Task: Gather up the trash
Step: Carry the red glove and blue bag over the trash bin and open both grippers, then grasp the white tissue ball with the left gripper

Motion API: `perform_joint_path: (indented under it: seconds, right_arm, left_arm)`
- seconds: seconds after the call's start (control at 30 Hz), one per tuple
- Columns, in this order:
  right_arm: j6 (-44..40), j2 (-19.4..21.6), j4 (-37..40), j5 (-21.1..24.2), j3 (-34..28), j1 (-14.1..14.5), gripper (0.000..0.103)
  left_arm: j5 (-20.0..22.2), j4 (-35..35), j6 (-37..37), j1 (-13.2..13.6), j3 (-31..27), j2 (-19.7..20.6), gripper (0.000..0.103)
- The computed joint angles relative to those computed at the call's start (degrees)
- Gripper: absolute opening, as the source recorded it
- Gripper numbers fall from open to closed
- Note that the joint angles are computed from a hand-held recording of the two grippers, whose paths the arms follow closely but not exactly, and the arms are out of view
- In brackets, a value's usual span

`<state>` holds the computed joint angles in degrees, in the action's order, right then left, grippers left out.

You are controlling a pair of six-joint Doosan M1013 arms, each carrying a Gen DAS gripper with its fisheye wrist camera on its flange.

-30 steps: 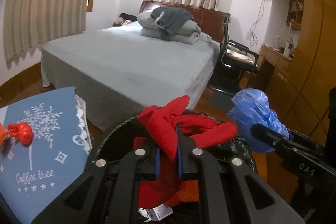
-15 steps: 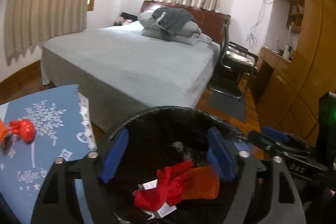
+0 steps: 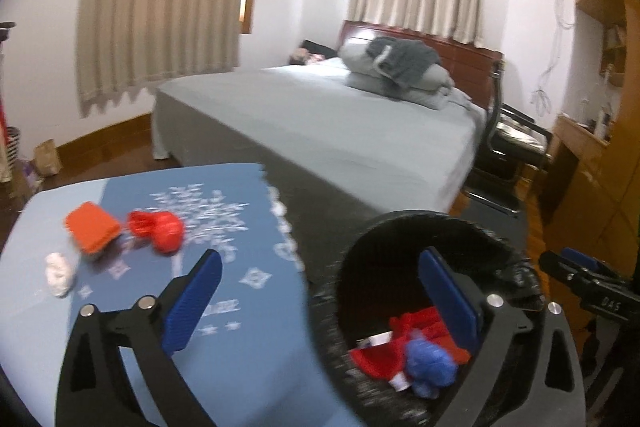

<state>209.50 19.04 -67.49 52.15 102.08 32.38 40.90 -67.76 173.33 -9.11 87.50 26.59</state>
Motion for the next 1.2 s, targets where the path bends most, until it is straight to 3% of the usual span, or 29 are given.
perform_joint_path:
  seconds: [0.3,0.6,0.97,1.2]
  right_arm:
    - [-6.3,4.4,-0.2,-5.9,-7.0,-1.1,0.096]
    - [-15.1,10.1,2.1,-10.9,-16.0,-2.6,0.096]
    - [-28.3,17.8,11.8,-14.5,-26.9,-4.8,0.096]
    - [-35.6,21.8,16.6,-14.6,-32.7,-5.7,0.096]
  left_arm:
    - [-5.5,-0.5,0.3,3.4,-0.6,0.7,0.097]
    - [-11.7,3.7,-6.2,6.3,-4.2,4.2,0.097]
    - [-16.8,19.3,-23.7,7.5,-12.8,11.4,0.097]
    - [-14.4,28.3,-33.7,7.2,-20.2,16.3,0.097]
